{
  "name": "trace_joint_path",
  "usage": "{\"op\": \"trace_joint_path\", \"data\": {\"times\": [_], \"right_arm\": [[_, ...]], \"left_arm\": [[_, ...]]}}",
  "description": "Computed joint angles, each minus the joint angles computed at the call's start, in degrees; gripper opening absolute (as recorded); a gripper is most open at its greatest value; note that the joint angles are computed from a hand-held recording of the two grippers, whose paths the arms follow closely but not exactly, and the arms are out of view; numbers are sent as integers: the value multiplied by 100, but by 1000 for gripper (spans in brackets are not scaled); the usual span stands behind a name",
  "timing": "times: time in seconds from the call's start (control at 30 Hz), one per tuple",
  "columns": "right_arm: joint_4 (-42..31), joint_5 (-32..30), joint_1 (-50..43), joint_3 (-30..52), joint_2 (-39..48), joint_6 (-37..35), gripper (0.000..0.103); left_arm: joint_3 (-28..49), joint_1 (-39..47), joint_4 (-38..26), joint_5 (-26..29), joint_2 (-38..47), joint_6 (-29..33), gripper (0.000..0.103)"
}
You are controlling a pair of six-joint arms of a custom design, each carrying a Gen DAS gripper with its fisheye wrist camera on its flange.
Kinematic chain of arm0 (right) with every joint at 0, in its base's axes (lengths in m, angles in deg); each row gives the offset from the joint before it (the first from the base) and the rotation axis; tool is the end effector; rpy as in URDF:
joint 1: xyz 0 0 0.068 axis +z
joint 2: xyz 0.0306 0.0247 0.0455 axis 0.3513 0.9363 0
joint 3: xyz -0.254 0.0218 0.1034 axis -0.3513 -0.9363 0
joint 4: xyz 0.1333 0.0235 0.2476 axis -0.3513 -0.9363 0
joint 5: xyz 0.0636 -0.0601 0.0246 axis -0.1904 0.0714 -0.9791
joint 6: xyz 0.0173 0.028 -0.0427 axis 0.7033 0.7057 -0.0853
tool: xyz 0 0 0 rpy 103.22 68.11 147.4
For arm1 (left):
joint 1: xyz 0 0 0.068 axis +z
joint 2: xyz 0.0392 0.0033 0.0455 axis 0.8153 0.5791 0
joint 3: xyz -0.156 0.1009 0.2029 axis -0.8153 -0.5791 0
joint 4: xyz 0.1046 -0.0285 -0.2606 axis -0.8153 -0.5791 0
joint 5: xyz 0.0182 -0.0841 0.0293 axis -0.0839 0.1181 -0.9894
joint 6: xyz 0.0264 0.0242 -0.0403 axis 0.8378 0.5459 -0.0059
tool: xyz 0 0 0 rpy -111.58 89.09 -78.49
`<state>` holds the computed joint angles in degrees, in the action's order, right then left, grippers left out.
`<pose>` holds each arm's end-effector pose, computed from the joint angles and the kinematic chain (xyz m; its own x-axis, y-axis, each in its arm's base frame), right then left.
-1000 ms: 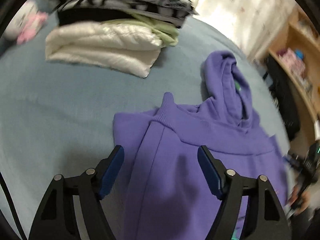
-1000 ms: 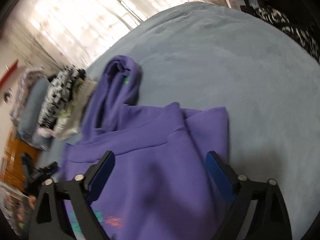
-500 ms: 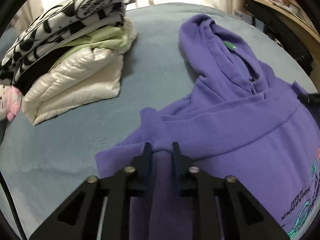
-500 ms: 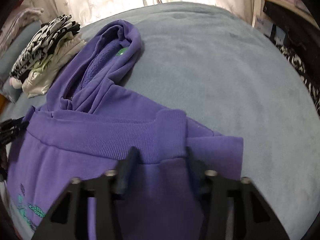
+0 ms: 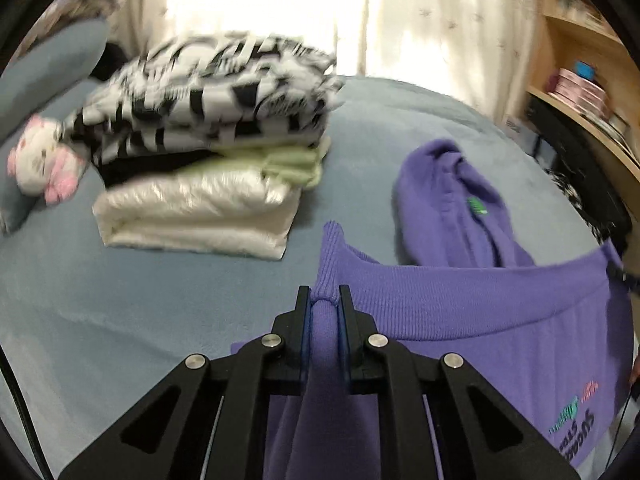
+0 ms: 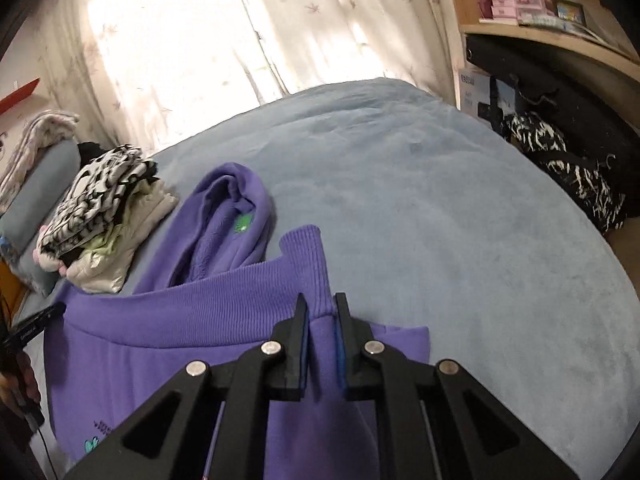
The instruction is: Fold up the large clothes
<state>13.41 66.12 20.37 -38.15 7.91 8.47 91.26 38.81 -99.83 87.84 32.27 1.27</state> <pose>0.1285 -0.0010 0.2610 -0.6559 0.3303 -0.6788 0.2434 0.9437 0.2240 0.3084 -0.0874 0.2318 -0.7588 0.0719 -0.6473 0.1715 0.9809 -0.0920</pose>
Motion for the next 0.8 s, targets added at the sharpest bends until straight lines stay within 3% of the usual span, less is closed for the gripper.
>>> {"op": "trace_joint_path", "data": {"times": [0.2,0.33,0.4,0.47,0.6,0.73,0.8], "right_arm": [[1113,11,-193,-757,1569,259,10],[1197,-14,-228,-860,1441,213,11],[983,-285,-414,-745,1330,116,17],[666,-243,-420,-661,1049,162,21],[-83,413,390,-440,184,661,23],[-493,1488,2270,-211,226,1617,23],[-268,1561,2746,-220,563,1794,23]], "left_arm": [[-220,187,681,94,1198,-543,10],[-355,300,868,335,1139,-525,15],[-368,478,759,663,987,-501,20],[-447,546,636,651,696,-495,29],[-862,224,543,-223,-296,-439,35],[-1217,-277,520,-741,-945,-170,34],[-1216,-443,395,-682,-854,-196,17]]}}
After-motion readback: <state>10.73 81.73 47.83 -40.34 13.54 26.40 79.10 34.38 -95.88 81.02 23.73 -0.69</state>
